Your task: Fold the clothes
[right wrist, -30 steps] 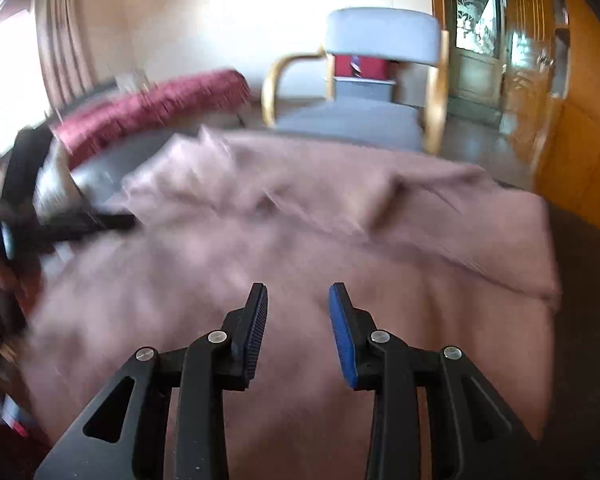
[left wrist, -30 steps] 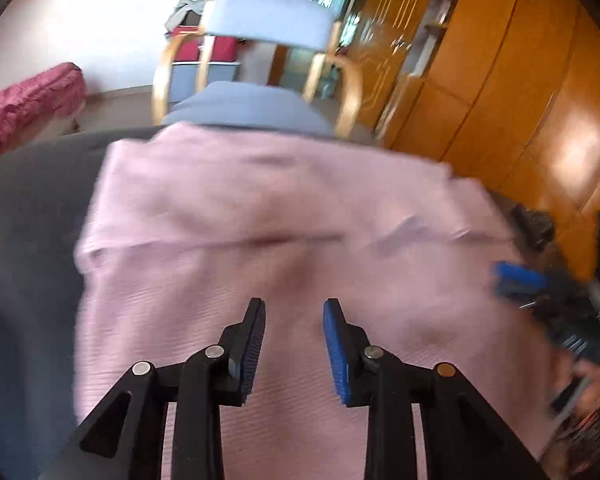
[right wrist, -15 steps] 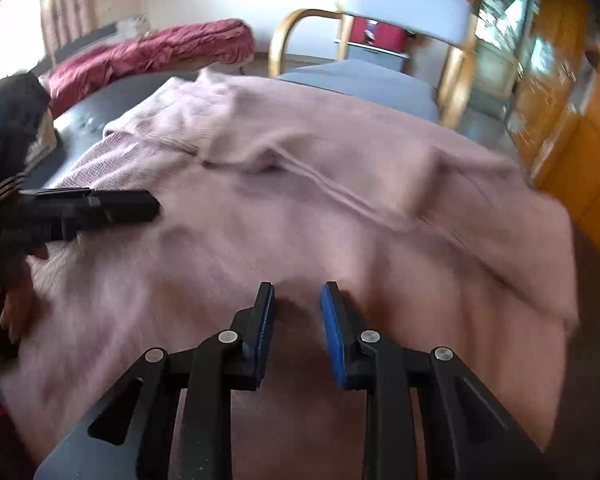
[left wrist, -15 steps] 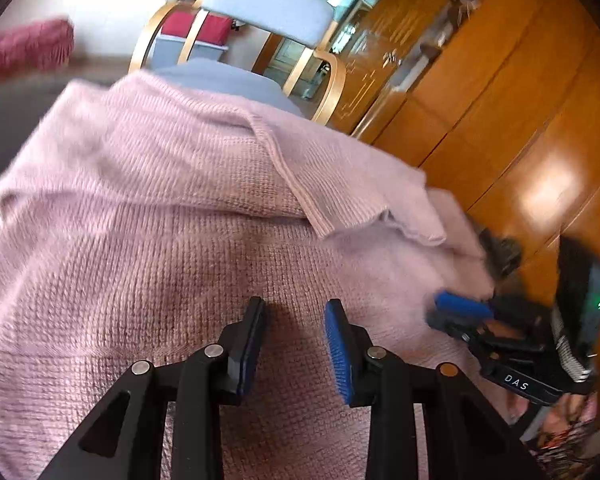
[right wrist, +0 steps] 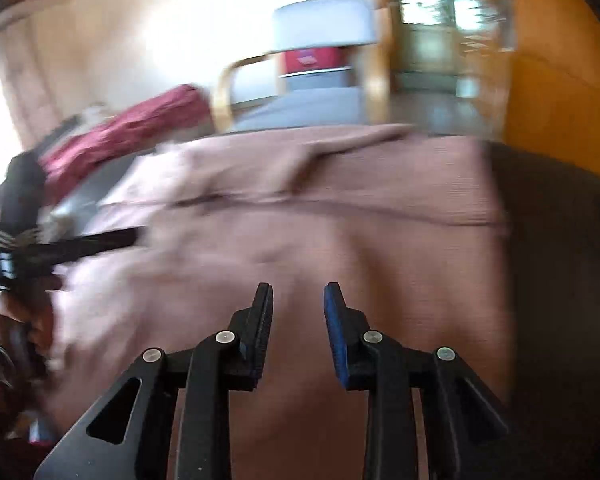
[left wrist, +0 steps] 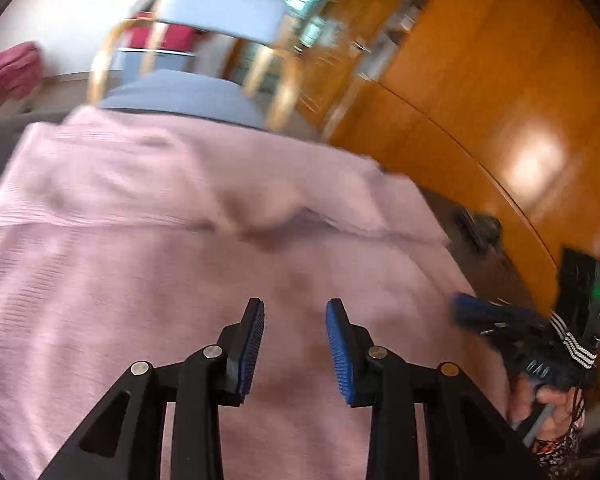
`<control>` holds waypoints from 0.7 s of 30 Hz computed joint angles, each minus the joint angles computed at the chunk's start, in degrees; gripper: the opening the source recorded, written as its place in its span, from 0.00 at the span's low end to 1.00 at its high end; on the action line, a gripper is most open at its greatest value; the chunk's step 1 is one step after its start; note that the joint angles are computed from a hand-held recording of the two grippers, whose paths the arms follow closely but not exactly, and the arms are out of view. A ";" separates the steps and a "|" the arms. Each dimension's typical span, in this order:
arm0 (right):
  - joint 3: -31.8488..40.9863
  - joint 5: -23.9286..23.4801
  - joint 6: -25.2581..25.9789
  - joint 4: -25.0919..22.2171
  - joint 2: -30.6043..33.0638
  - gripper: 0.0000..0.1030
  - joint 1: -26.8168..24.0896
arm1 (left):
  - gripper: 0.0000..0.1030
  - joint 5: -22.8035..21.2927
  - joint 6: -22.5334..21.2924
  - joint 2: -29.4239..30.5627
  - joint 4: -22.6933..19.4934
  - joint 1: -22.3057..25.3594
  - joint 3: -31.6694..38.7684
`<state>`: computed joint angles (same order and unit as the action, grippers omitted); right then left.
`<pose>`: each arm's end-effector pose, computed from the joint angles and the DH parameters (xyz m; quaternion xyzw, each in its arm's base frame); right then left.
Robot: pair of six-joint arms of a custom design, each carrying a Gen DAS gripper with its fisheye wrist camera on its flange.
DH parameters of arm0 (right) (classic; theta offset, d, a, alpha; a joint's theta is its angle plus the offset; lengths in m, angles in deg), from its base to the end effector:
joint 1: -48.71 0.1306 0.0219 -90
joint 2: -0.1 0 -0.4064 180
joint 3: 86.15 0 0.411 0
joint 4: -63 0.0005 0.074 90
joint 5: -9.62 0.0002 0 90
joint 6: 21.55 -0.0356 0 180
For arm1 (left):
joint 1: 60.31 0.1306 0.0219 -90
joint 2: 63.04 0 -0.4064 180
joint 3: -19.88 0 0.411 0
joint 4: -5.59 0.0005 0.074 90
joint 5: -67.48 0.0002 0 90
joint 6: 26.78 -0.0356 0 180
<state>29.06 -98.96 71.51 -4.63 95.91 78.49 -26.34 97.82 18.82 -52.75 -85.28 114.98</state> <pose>0.4480 0.2688 0.5909 -0.3158 0.8682 0.2280 0.3074 0.4011 -0.1847 0.5493 -0.0902 0.9194 -0.1629 0.3465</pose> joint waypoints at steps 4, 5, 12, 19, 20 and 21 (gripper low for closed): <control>-0.85 7.00 5.15 -1.29 1.21 0.28 5.92 | 0.31 -9.79 -6.23 2.86 -7.06 -6.15 2.08; -2.16 7.77 5.77 -1.05 0.61 0.28 6.24 | 0.31 -11.10 -7.52 2.58 -7.97 -7.15 1.99; -2.84 0.62 3.75 -0.01 0.63 0.28 2.91 | 0.32 -12.92 -11.93 -5.27 -8.41 -11.03 -5.40; -2.78 2.38 5.02 1.49 -0.65 0.28 4.54 | 0.32 -9.15 -5.48 -11.18 -4.06 -6.61 -8.03; -2.46 0.12 4.77 1.01 -0.64 0.28 4.88 | 0.32 -10.13 -3.23 -11.35 -3.66 -5.70 -8.45; -2.31 -1.55 4.84 0.39 -0.66 0.28 5.30 | 0.32 -10.35 -0.35 -11.10 -3.91 -4.32 -8.84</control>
<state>26.75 -100.52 76.35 -4.24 95.25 83.79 -36.69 97.47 7.72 -56.66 -89.59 106.13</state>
